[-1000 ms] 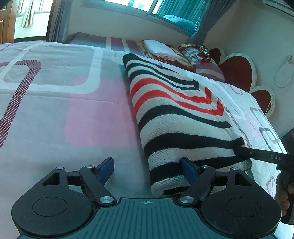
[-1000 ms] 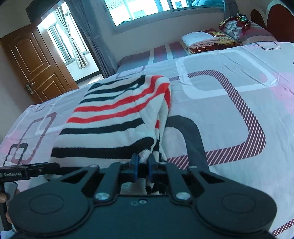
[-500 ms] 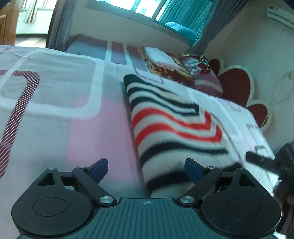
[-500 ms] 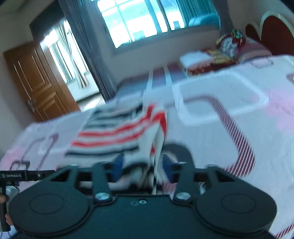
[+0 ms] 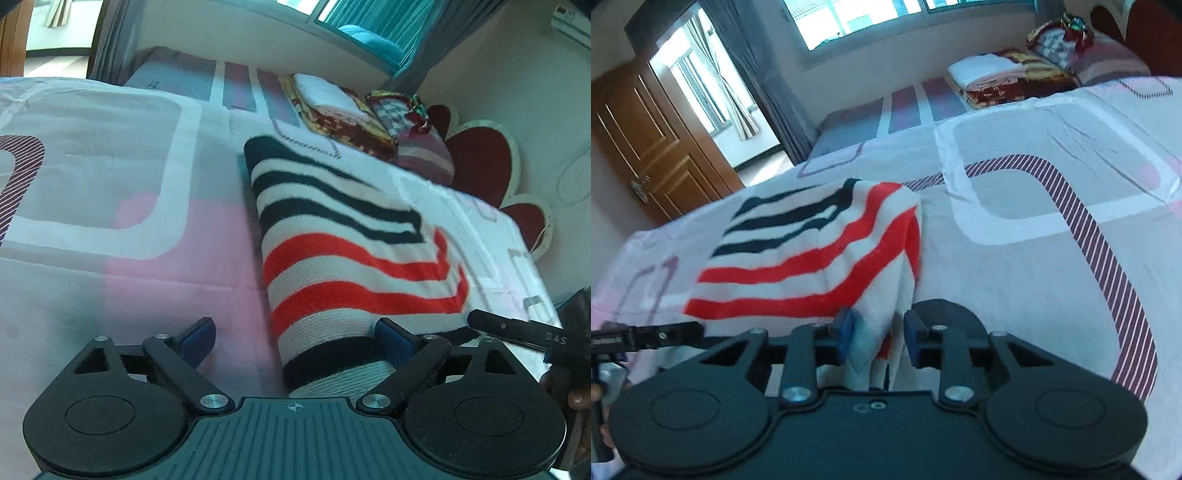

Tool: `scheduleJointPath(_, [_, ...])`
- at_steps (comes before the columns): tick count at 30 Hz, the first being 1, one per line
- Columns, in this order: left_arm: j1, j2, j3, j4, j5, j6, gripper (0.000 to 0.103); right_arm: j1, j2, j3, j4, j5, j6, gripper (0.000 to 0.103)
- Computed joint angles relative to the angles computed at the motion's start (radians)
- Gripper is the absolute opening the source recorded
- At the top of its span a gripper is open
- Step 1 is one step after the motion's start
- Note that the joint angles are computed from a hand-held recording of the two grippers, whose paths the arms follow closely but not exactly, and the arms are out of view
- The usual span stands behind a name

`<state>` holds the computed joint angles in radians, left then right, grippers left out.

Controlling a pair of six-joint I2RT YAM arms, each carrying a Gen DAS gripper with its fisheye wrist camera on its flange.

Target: Fold small clothes

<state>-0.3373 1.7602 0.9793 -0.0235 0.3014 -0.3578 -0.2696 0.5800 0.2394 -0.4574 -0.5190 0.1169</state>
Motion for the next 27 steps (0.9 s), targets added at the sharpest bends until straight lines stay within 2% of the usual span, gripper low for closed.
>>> scheduleJointPath(3, [0.046,0.016,0.014,-0.013,0.148,0.004,0.093,-0.192,0.006,0.014,-0.072,-0.193,-0.081,0.075])
scheduleJointPath(5, [0.06,0.047,0.053,-0.064,0.206,0.042,0.092,-0.298,0.152,0.052,-0.099,-0.311,-0.174,0.075])
scheduleJointPath(7, [0.073,0.075,0.088,-0.115,0.258,0.053,0.092,-0.343,0.3,0.093,-0.107,-0.371,-0.23,0.082])
scheduleJointPath(10, [0.09,0.131,0.128,-0.141,0.33,0.037,0.091,-0.388,0.512,0.158,-0.151,-0.447,-0.327,0.085])
scheduleJointPath(12, [0.099,0.158,0.149,-0.145,0.364,0.042,0.089,-0.362,0.649,0.189,-0.157,-0.453,-0.37,0.081])
scheduleJointPath(14, [0.107,0.186,0.176,-0.153,0.391,0.028,0.081,-0.349,0.675,0.19,-0.149,-0.454,-0.393,0.082])
scheduleJointPath(15, [0.11,0.201,0.19,-0.156,0.406,0.018,0.071,-0.341,0.698,0.202,-0.154,-0.463,-0.394,0.085])
scheduleJointPath(16, [0.112,0.22,0.202,-0.151,0.424,-0.003,0.066,-0.332,0.714,0.214,-0.158,-0.467,-0.395,0.086])
scheduleJointPath(18, [0.111,0.249,0.223,-0.14,0.437,-0.03,0.066,-0.296,0.73,0.228,-0.133,-0.466,-0.367,0.086])
scheduleJointPath(20, [0.098,0.27,0.247,-0.134,0.433,-0.044,0.067,-0.234,0.733,0.229,-0.058,-0.457,-0.29,0.086])
scheduleJointPath(24, [0.083,0.287,0.287,-0.167,0.426,-0.024,0.069,-0.12,0.708,0.215,0.076,-0.426,-0.147,0.086])
scheduleJointPath(26, [0.086,0.279,0.279,-0.182,0.432,0.013,0.069,-0.119,0.709,0.228,0.048,-0.418,-0.169,0.081])
scheduleJointPath(27, [0.093,0.276,0.273,-0.186,0.437,0.024,0.069,-0.13,0.703,0.238,0.004,-0.4,-0.209,0.069])
